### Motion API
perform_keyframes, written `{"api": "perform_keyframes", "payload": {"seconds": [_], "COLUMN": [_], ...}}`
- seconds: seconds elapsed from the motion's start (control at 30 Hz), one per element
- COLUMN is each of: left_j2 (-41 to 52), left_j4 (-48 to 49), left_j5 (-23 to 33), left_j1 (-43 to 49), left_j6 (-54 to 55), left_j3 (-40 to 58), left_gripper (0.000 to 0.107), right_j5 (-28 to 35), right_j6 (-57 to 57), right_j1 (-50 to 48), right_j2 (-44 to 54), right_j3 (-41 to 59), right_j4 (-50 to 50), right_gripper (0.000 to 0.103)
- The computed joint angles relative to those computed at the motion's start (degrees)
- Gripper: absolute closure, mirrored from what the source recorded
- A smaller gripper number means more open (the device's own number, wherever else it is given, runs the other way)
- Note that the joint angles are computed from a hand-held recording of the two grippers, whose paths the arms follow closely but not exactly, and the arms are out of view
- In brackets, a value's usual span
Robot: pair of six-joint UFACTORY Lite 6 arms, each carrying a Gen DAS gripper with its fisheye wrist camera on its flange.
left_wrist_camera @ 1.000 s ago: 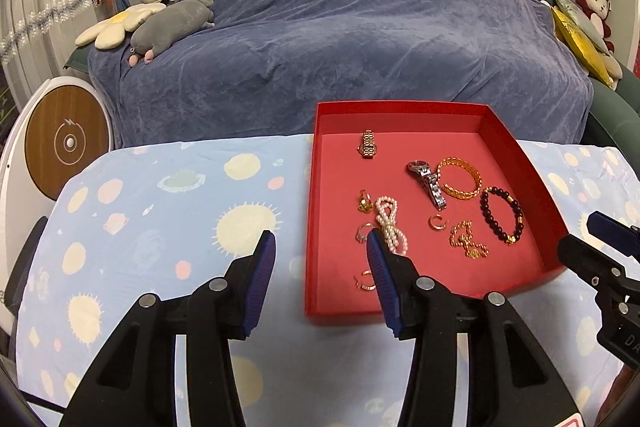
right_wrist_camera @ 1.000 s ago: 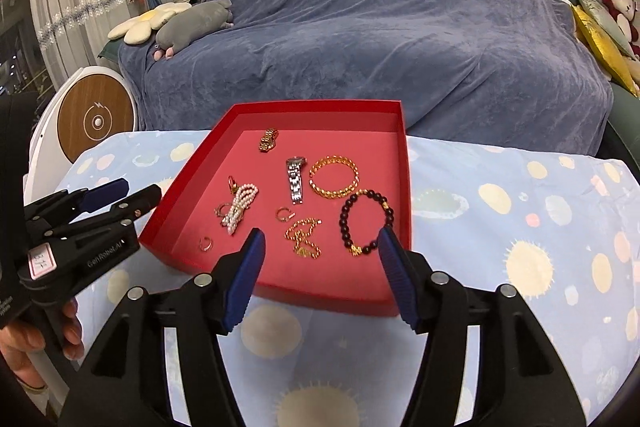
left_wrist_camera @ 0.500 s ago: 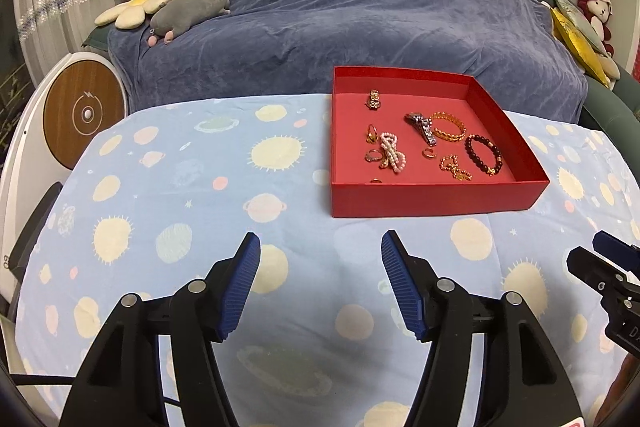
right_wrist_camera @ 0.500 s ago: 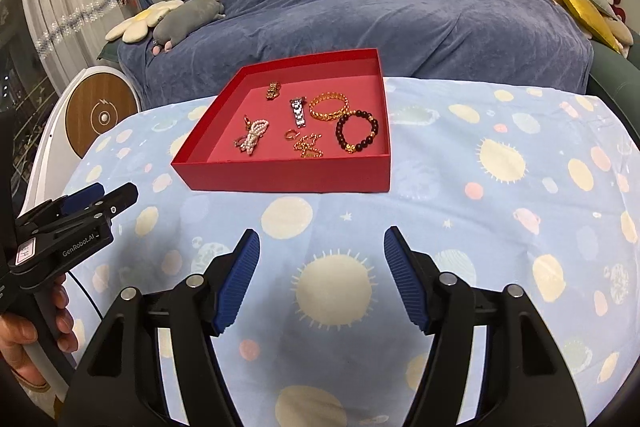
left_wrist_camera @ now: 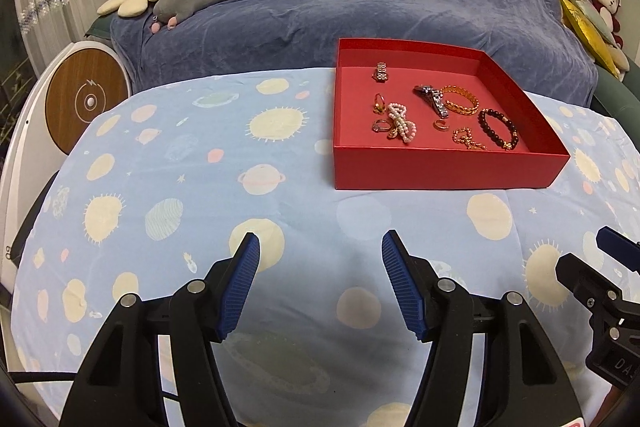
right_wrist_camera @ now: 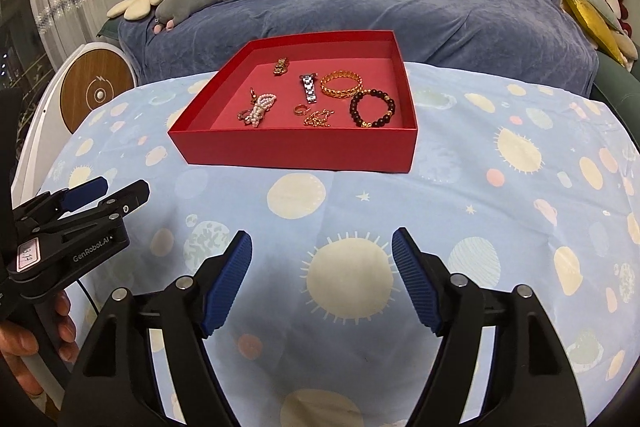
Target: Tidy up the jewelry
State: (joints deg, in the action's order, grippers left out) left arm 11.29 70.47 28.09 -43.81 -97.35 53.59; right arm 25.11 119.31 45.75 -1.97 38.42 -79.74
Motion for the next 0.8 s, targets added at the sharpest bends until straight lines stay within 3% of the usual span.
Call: {"api": "perform_keyframes", "payload": {"seconds": [0.47,0.8], "left_j2": [4.3,6.0], "left_j4": [2.2,2.8], "left_j5": [1.3,1.9], "left_j1": [-3.2,-3.5], "left_j6": [-2.7,-4.2], "left_j3": [2.5,2.7], "left_gripper": [0.032,0.024], "right_j5": [3.0,3.3], "right_j6": [0.8,0.0], "right_j1": [1.1,1.4], "right_j2": [5.6,7.4], "right_j3": [3.4,4.1], "right_j4": [-0.4,0.6], "right_gripper": [0.011,0.01]}}
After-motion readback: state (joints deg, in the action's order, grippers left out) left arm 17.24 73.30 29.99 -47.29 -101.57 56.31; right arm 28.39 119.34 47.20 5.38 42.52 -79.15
